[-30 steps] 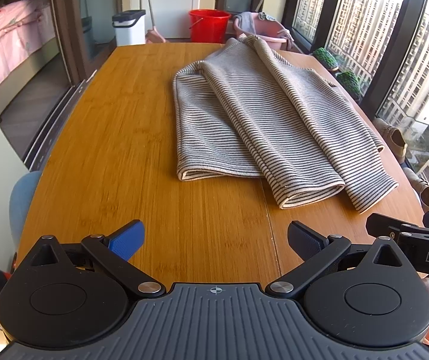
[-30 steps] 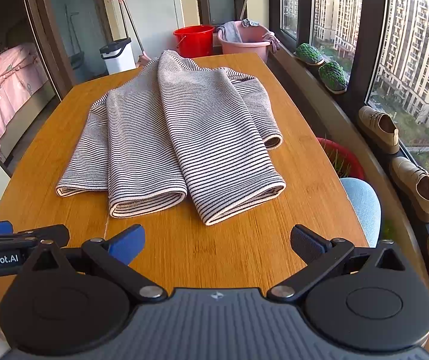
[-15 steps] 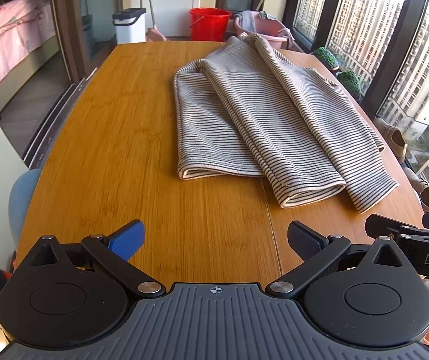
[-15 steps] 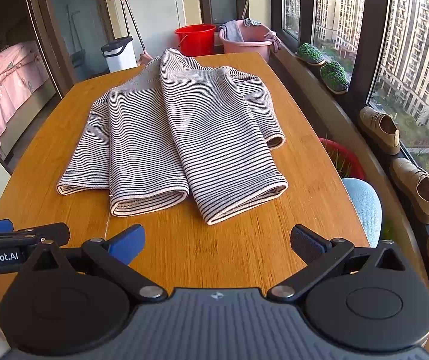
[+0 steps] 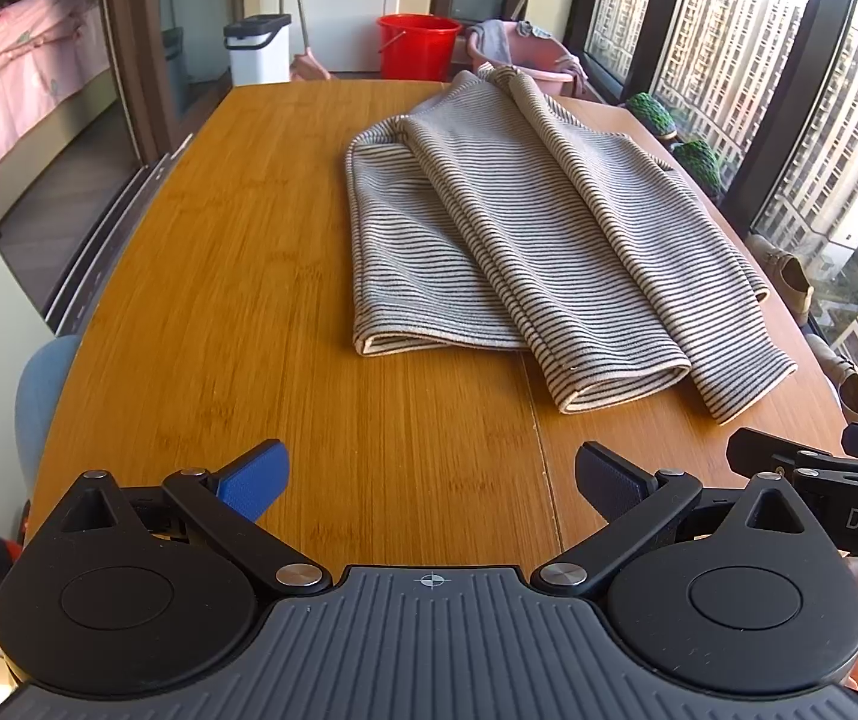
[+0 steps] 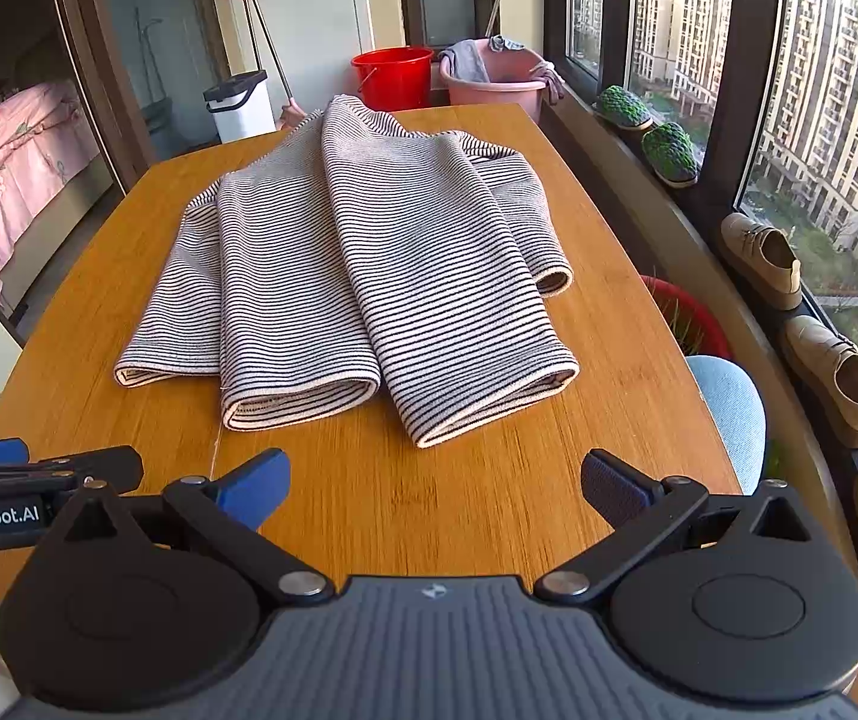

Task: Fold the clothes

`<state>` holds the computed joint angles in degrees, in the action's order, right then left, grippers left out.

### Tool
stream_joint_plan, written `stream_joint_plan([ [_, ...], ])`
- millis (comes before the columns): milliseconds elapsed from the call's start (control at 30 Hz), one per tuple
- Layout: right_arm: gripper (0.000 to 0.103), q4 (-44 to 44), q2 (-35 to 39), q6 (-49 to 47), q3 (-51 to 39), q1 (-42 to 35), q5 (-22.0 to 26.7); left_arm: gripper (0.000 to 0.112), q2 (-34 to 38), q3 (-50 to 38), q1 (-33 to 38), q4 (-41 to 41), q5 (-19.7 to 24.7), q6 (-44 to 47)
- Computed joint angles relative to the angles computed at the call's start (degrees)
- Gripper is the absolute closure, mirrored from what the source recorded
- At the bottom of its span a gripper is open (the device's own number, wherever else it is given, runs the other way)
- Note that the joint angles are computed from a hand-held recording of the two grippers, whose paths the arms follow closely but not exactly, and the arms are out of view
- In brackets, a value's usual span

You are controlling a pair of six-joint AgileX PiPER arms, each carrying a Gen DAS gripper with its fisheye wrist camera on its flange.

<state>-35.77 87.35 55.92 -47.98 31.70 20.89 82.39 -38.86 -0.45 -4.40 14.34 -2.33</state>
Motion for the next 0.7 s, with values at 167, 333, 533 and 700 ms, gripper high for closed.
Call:
stream_joint_plan([
  [167,0.000,-0.4,0.1,0.5,0.1,0.1,-0.1,0.009,-0.1,0.1,0.0,-0.3,0.0,0.3],
  [333,0.000,-0.7,0.1,0.8,0.3,0.1,-0.4,0.009,-0.1,0.1,-0.1,-0.1,0.0,-0.1],
  [533,0.000,-1.0,0.1,1.0,0.5,0.1,-0.5,0.009,-0.2,0.1,-0.5,0.8,-0.2,-1.2],
  [700,0.000,-1.1,0.0,1.3,0.8,0.0,-0.8,0.009,-0.4,0.4,-0.4,0.3,-0.3,-0.6],
])
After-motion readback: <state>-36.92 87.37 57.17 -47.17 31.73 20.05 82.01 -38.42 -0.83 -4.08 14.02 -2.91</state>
